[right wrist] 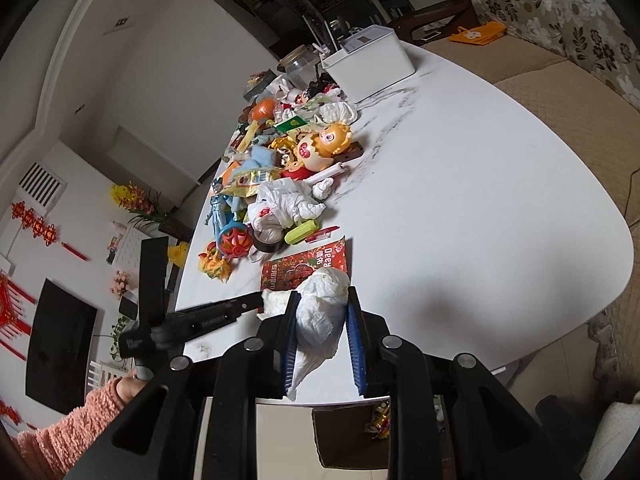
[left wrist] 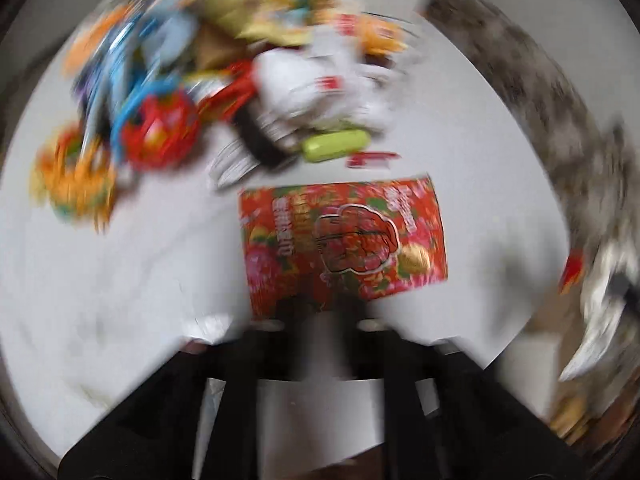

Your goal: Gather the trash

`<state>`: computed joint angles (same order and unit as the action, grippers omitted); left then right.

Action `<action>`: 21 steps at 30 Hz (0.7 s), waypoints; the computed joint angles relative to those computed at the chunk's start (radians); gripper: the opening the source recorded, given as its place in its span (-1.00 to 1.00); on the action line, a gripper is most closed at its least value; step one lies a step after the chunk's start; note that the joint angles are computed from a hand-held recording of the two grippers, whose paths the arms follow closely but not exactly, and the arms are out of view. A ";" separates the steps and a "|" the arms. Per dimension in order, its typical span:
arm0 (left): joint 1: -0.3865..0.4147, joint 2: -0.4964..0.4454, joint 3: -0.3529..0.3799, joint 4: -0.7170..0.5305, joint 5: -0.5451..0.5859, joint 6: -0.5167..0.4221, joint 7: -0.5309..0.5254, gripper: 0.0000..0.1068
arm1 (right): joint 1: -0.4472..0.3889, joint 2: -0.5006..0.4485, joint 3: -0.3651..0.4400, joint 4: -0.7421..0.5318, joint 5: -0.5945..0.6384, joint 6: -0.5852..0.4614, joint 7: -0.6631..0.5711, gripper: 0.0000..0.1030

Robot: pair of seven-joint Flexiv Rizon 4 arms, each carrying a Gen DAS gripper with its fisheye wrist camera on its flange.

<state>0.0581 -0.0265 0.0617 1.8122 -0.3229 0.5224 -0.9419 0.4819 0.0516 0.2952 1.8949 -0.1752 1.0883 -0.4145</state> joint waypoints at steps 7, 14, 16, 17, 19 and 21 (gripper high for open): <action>-0.042 0.010 -0.023 0.021 0.063 0.126 0.434 0.73 | -0.006 0.038 0.013 0.049 -0.017 -0.003 0.067 -0.55; -0.029 -0.190 -0.055 -0.247 0.170 -0.231 0.432 0.79 | -0.023 0.092 0.024 0.107 -0.048 -0.016 0.143 -0.54; -0.031 -0.208 -0.060 -0.257 0.163 -0.221 0.467 0.80 | -0.030 0.104 0.028 0.125 -0.055 -0.016 0.170 -0.54; -0.032 -0.223 -0.061 -0.270 0.159 -0.215 0.461 0.79 | -0.032 0.109 0.028 0.130 -0.054 -0.015 0.176 -0.54; -0.033 -0.232 -0.060 -0.267 0.140 -0.194 0.450 0.77 | -0.035 0.115 0.030 0.141 -0.058 -0.015 0.192 -0.54; -0.031 -0.226 -0.057 -0.258 0.129 -0.185 0.451 0.63 | -0.037 0.122 0.031 0.152 -0.057 -0.008 0.201 -0.54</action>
